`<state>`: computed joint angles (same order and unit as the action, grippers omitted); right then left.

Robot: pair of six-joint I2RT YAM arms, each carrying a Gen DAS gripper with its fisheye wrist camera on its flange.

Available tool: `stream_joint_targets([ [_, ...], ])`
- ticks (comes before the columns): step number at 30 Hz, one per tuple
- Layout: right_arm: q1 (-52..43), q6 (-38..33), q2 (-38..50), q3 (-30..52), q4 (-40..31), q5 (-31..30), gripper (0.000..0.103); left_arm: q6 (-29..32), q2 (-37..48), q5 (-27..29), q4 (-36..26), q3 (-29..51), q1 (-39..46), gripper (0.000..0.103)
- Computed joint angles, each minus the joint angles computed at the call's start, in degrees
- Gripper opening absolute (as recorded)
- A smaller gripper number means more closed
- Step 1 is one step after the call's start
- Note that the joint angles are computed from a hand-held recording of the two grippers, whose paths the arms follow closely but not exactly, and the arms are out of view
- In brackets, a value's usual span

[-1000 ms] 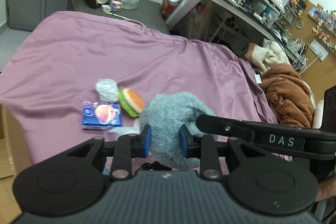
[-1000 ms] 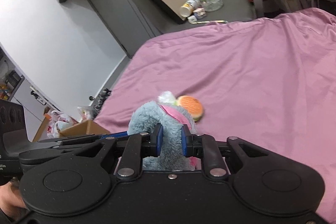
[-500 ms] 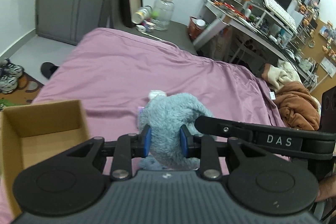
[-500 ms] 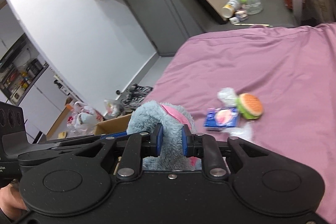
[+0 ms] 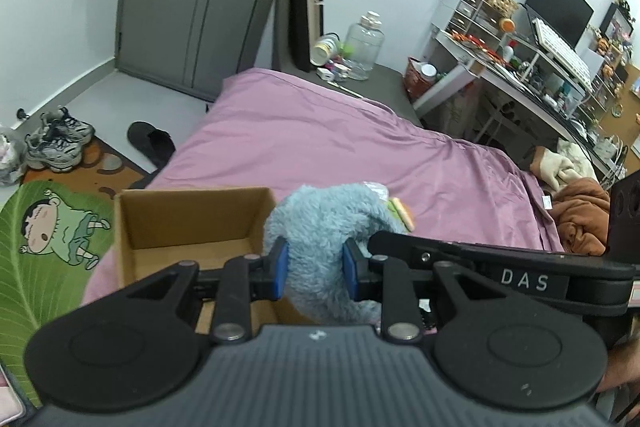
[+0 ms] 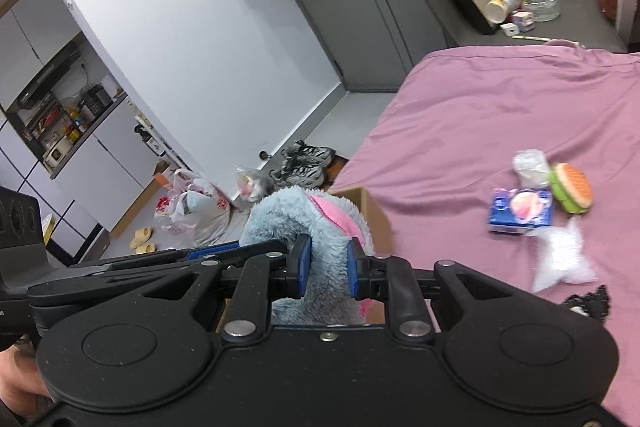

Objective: Organize soft objects
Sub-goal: 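Lift the fluffy plush with the right gripper and carry it over the box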

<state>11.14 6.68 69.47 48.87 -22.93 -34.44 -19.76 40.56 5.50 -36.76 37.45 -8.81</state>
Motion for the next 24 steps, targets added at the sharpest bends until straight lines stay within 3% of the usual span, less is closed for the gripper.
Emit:
stream_joint_targets([
  [7, 7.83, 3.25, 2.07, 0.07, 3.32, 4.95, 0.022, 5.98, -2.98, 6.62, -1.14, -1.90, 11.12, 0.027],
  [15, 14.22, 7.97, 7.33, 1.52, 6.74, 8.95, 0.022, 15.32, 1.33, 17.55, 1.29, -4.52, 26.59, 0.027],
  [20, 16.43, 9.77, 11.82, 3.29, 8.23, 10.56, 0.022, 18.56, 6.38, 20.13, 4.32, -5.59, 31.59, 0.027],
  [24, 17.19, 11.78, 15.67, 5.05, 9.38, 10.73, 0.022, 18.88, 9.85, 18.27, 7.95, -6.14, 31.90, 0.027],
])
